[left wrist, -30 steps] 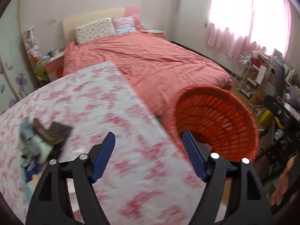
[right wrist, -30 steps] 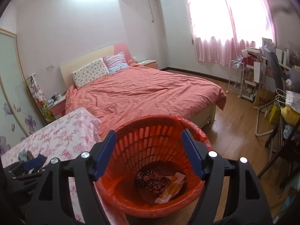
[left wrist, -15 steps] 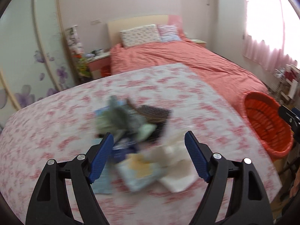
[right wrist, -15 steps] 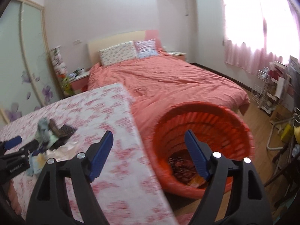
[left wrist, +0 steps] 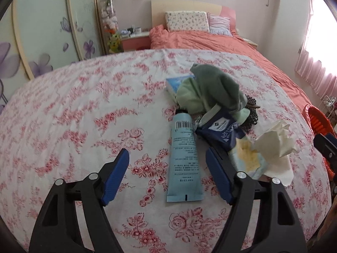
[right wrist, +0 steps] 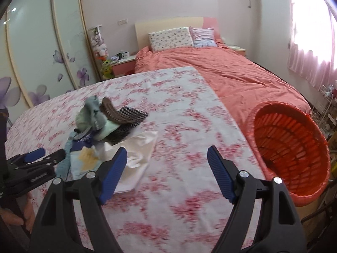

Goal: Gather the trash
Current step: 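Return both tools to the table toward the remaining items, then grasp the blue tube with the left tool while the right tool grasps the white tissue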

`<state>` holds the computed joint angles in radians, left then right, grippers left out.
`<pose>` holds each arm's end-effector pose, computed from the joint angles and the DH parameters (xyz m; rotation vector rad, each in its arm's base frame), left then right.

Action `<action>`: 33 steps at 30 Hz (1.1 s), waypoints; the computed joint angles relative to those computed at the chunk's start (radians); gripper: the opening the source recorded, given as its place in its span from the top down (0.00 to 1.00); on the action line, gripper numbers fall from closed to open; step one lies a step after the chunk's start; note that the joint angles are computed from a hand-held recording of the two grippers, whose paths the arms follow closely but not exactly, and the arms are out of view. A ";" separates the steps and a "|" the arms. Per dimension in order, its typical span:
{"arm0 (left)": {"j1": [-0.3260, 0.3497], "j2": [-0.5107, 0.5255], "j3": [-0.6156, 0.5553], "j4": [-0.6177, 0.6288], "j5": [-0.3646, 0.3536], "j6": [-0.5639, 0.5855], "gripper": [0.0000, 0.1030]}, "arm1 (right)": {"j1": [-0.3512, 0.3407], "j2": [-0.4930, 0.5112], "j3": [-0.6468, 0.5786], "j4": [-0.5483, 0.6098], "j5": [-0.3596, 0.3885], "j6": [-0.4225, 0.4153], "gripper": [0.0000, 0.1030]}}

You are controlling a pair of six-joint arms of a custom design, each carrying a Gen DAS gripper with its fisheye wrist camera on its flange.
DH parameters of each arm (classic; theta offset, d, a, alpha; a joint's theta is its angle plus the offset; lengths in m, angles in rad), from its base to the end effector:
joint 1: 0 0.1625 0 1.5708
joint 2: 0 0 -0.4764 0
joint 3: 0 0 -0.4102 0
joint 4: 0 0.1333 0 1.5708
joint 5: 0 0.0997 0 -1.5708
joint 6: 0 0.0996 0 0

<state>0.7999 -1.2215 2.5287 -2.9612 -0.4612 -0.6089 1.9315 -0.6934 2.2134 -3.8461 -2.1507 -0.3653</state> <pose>-0.1003 -0.4225 0.1782 0.1195 2.1626 -0.9235 0.2561 -0.4559 0.0650 0.5878 -2.3490 0.9522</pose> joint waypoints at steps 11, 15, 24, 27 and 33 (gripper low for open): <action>0.060 0.063 -0.054 -0.032 -0.015 0.048 0.57 | 0.008 0.031 -0.029 0.056 -0.016 0.033 0.25; 0.074 0.022 -0.051 0.012 -0.003 0.019 0.62 | 0.017 0.048 -0.047 0.085 -0.009 0.035 0.25; 0.117 -0.114 -0.017 0.146 0.064 -0.067 0.61 | 0.013 0.095 -0.120 0.193 -0.014 0.108 0.25; 0.116 -0.121 -0.008 0.131 0.064 -0.055 0.61 | 0.004 0.098 -0.149 0.273 -0.003 0.165 0.25; 0.120 -0.119 -0.007 0.101 0.055 -0.035 0.61 | 0.012 0.115 -0.173 0.279 -0.041 0.147 0.40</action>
